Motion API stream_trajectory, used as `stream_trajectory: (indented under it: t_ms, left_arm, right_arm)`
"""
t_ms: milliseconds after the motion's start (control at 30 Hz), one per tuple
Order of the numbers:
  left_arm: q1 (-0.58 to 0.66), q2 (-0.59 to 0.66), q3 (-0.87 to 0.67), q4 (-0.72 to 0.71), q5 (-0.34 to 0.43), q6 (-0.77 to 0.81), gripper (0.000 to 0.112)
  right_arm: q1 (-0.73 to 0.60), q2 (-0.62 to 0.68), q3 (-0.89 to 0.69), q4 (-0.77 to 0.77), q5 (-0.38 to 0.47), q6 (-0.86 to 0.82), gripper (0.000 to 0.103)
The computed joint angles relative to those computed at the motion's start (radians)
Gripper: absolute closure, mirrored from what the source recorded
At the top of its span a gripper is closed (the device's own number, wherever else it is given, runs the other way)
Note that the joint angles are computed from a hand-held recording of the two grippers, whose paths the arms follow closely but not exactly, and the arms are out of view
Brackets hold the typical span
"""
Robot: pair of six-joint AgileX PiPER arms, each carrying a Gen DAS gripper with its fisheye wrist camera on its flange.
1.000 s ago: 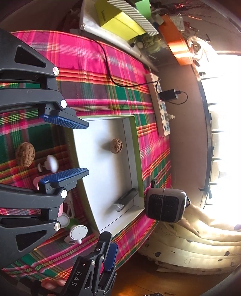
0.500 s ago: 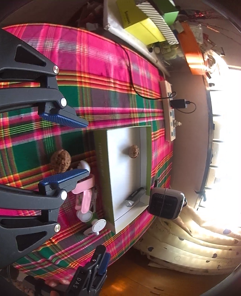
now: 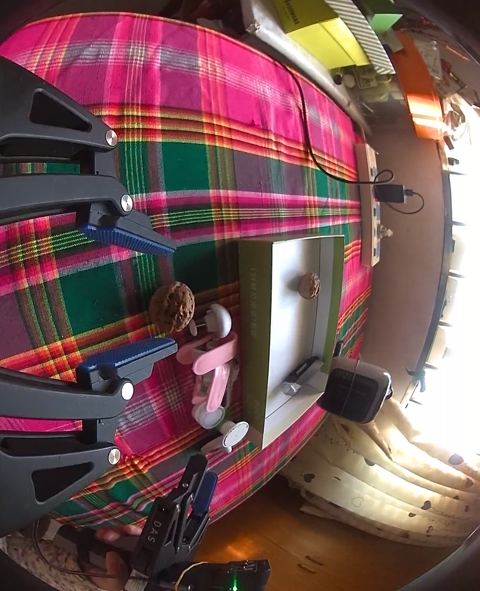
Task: Organize objects
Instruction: 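Withdraw both grippers from the box back toward the remaining objects, then lower the left gripper onto the second walnut and close it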
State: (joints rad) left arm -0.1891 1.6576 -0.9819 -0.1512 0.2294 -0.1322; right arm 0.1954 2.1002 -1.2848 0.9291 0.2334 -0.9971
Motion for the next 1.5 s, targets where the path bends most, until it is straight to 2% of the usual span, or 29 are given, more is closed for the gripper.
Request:
stream_trajectory:
  t_ms: [333,600,900,1167,1233,1300,1500]
  left_arm:
    - [-0.017,0.075,-0.076,0.121,0.049,-0.135,0.066]
    - [-0.032,0.116,-0.128,0.237,0.081,-0.250,0.066]
    - [-0.065,0.144,-0.164,0.439,0.105,-0.410,0.066]
    - [-0.051,0.151,-0.172,0.379,0.090,-0.347,0.066]
    - [-0.050,0.150,-0.169,0.381,0.086,-0.354,0.066]
    - [-0.048,0.149,-0.168,0.372,0.084,-0.346,0.067]
    - [-0.050,0.148,-0.163,0.411,0.083,-0.384,0.073]
  right_arm:
    - [0.007,0.071,-0.105,-0.265,0.037,0.229,0.041]
    - [-0.001,0.123,-0.200,-0.317,0.093,0.244,0.040]
    - [0.000,0.164,-0.279,-0.371,0.131,0.265,0.040]
    - [-0.004,0.172,-0.294,-0.385,0.130,0.295,0.040]
    - [-0.004,0.172,-0.294,-0.386,0.129,0.296,0.041]
    - [-0.002,0.170,-0.289,-0.390,0.122,0.300,0.048]
    - [-0.004,0.169,-0.289,-0.388,0.118,0.297,0.057]
